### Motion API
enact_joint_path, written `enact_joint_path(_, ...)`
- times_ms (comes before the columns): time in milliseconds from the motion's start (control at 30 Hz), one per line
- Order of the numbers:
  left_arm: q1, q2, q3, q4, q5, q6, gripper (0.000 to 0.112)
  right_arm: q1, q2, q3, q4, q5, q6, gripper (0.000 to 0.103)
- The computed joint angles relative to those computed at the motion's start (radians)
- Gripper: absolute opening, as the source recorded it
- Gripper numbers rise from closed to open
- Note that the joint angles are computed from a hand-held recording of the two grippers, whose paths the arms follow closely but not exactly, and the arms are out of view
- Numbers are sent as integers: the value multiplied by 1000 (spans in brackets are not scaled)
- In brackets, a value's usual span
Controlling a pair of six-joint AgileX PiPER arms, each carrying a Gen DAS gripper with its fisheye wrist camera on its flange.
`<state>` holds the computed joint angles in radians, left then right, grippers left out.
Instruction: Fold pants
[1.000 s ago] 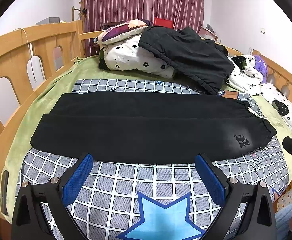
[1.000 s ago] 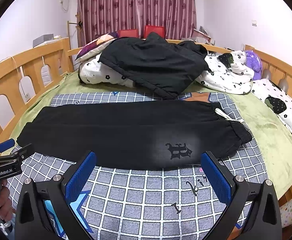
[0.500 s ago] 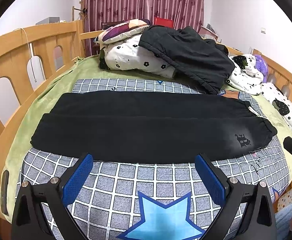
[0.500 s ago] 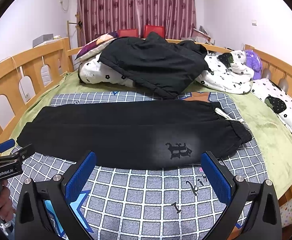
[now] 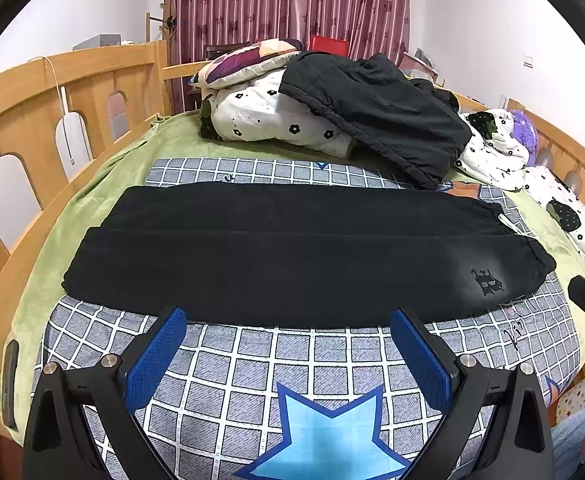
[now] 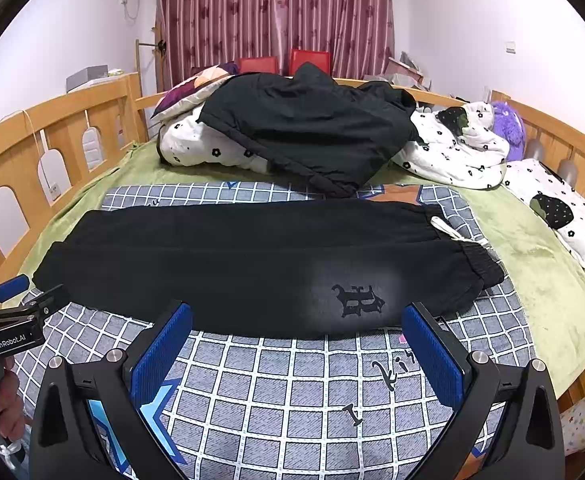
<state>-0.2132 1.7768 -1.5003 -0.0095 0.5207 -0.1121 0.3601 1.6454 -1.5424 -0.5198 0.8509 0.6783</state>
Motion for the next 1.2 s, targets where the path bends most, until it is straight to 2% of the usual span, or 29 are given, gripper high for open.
enact_joint_path(167,2,-7,11,-27,-28,15,103,5,-4,4,-4,-2,7,103)
enact_joint_path(233,-1,-10,4,-45,-12,15,103,8,-2,5,-12,-1,13,103)
enact_joint_path(367,-30,-43,9,65,-9,-89,103,20,-10,19,-52,7,52,103)
enact_joint_path(500,-28,-53,-87,30,118,-59,102,23,-40,41,-55,-10,46,103)
enact_joint_path(567,-30,-31,-185,38,236,-36,102,17,-51,30,-44,3,24,103)
enact_joint_path(667,-16,-2,-308,46,342,25,102,-45,-71,-27,99,17,-131,103)
enact_joint_path(700,-3,2,-339,48,356,46,102,-66,-80,-44,131,22,-170,103)
enact_joint_path(767,27,21,-392,20,383,96,102,-101,-96,-87,145,40,-225,103)
enact_joint_path(900,119,152,-613,-63,519,164,102,-193,-80,-169,206,56,-357,103)
enact_joint_path(967,163,191,-627,-93,494,172,102,-265,-35,-229,252,78,-419,103)
enact_joint_path(1000,177,186,-587,-111,449,183,102,-302,-17,-242,286,77,-442,103)
enact_joint_path(1100,228,233,-529,-180,389,220,102,-413,32,-231,435,56,-535,102)
enact_joint_path(1200,269,302,-481,-232,350,247,101,-494,83,-145,541,-17,-596,97)
